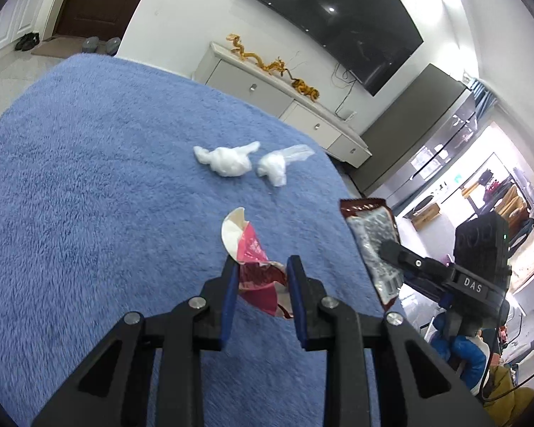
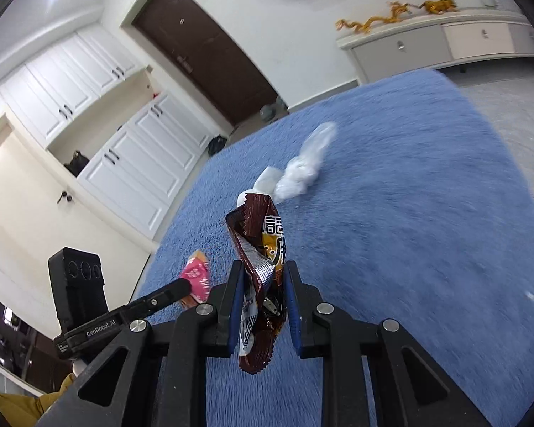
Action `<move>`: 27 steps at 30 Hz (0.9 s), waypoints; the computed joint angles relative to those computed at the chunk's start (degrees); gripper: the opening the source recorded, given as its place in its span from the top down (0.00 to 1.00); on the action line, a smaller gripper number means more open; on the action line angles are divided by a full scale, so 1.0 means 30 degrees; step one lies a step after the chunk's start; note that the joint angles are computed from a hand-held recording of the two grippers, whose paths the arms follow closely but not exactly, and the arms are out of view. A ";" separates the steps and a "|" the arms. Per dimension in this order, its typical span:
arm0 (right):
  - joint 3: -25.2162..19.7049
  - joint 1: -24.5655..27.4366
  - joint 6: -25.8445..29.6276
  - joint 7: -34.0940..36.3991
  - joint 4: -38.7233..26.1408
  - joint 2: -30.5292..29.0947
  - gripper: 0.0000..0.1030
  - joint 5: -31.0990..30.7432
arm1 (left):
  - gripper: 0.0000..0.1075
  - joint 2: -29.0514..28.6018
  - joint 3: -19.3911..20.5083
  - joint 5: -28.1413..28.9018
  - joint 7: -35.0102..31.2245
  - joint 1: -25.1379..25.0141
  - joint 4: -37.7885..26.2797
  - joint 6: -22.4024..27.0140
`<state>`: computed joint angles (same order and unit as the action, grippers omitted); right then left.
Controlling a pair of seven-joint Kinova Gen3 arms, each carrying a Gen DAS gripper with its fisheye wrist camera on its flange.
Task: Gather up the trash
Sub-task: 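Carry both held wrappers over the white trash bin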
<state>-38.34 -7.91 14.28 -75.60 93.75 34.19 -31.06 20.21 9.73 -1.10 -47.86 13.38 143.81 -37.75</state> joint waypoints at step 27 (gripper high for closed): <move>-0.9667 1.6250 -0.8848 -0.8794 1.1726 -0.9229 0.80 0.2407 | 0.76 0.2714 0.5105 -0.1717 -0.4450 0.1679 -1.4454 1.1213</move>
<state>-67.34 40.84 -12.26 -101.98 128.93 6.50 -23.84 28.35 25.04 -6.25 -61.21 18.41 100.45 -4.11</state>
